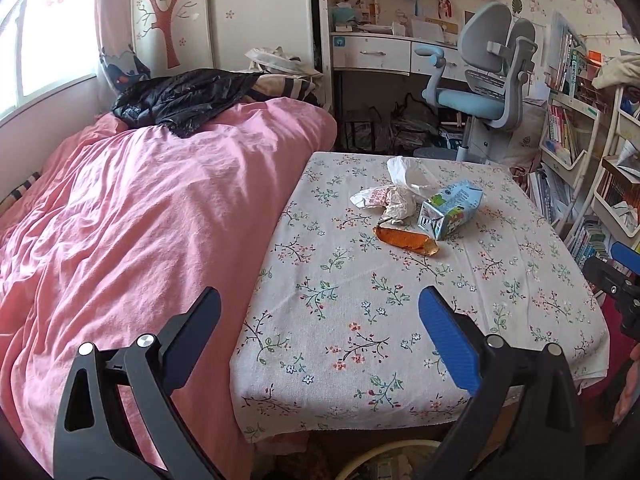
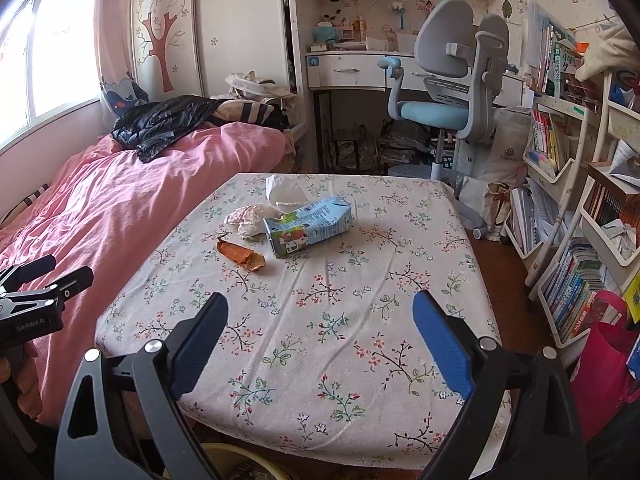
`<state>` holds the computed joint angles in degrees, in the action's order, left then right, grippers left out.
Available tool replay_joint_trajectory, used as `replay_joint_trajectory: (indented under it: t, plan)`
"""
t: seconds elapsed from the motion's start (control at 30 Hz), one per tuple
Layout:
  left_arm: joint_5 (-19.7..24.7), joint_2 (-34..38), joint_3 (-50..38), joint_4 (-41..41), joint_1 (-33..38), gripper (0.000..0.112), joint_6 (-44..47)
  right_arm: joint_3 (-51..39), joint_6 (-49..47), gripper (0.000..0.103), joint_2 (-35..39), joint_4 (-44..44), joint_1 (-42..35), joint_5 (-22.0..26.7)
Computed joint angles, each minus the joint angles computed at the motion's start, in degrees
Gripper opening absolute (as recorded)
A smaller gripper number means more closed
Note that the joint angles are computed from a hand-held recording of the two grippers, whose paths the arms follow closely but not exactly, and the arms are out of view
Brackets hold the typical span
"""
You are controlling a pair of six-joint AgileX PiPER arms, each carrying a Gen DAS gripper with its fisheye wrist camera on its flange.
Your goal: Collect trash
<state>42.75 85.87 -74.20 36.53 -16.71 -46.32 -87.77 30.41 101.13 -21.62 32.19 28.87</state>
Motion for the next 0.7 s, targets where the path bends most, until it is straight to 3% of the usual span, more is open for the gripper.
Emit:
replay_joint_trajectory:
  t: [0.7]
  plan:
    - [0.1,0.5,-0.3,0.5,-0.7,0.096,-0.4,0.2,0.3,0.090,0.2,-0.6,0.3,0.0]
